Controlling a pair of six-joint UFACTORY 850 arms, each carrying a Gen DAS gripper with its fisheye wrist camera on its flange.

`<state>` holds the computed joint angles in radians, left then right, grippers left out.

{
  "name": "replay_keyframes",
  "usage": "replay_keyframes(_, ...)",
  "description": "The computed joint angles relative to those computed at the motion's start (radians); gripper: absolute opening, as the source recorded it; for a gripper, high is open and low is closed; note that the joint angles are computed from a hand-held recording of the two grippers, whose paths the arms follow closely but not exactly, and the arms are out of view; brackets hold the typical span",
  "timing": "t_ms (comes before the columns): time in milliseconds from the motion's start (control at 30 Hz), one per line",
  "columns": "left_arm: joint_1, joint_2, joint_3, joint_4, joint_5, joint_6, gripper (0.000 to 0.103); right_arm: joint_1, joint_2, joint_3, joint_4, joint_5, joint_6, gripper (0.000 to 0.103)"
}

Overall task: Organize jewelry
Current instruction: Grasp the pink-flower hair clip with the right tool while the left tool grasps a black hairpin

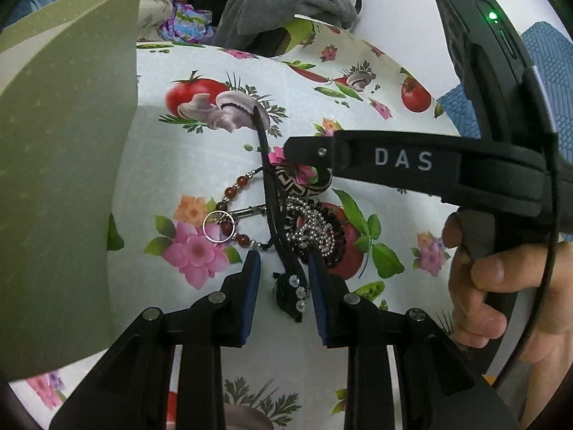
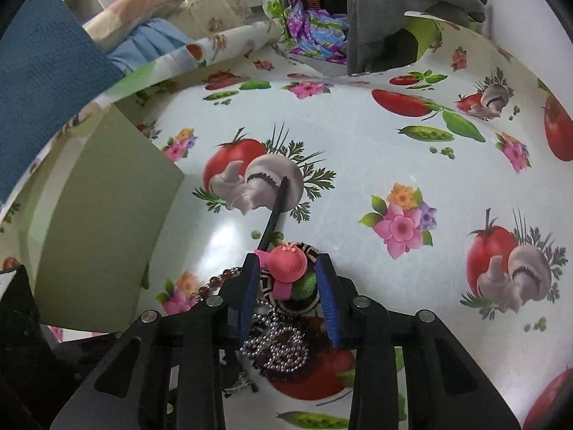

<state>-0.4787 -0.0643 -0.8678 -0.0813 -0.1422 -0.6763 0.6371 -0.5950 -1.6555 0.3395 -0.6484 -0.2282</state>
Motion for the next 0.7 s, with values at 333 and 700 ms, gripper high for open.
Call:
replay_keyframes(333,0.004,-0.029,-0.01,-0.031,0.029,0.048,0.016,0.015,-0.019,-0.021,-0.076,0.004,0.01,0.022)
replay_keyframes(700,-0.006,0.009,-0.005,0.009,0.016,0.008,0.008,0.019,0.05,0.05,-0.06,0.064,0.023,0.021)
